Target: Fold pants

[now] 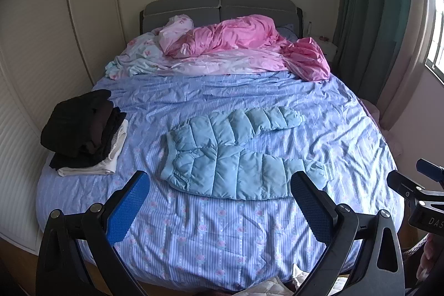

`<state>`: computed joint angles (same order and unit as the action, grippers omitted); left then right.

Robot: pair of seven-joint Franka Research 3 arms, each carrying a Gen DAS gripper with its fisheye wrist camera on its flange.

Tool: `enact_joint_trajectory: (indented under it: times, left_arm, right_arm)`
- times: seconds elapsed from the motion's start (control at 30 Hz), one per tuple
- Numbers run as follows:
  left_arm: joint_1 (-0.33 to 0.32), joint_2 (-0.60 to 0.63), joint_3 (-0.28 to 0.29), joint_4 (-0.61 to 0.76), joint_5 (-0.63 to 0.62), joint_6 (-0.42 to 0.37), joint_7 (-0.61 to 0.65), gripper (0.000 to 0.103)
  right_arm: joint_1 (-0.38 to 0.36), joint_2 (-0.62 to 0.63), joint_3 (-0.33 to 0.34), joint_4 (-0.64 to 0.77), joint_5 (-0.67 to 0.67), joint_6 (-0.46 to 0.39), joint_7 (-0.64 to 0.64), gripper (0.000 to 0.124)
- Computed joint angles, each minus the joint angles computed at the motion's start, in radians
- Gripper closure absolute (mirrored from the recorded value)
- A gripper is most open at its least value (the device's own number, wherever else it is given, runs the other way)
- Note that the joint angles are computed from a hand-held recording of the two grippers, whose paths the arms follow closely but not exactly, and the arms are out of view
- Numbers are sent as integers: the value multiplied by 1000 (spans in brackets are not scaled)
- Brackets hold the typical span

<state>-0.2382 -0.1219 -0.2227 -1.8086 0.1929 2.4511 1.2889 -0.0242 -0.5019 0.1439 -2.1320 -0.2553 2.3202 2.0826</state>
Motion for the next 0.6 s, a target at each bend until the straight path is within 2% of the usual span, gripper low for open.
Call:
enact_joint_trajectory:
  times: [0.17, 0.33, 0.5, 0.6]
  left_arm:
    - [3, 34, 3, 36, -14, -43, 9, 0]
    - [15, 125, 8, 133, -27, -131, -20, 0]
    - [33, 243, 19, 243, -65, -230, -65, 0]
    - [36, 318, 24, 301, -46, -275, -90, 0]
  right_arm:
    - [13, 32, -17, 17, 29, -20, -17, 21]
    - [15, 102, -30, 66, 45, -61, -16, 21]
    - [21, 200, -63, 103, 63, -37, 22, 21]
    - [22, 278, -92, 125, 85, -22, 68, 21]
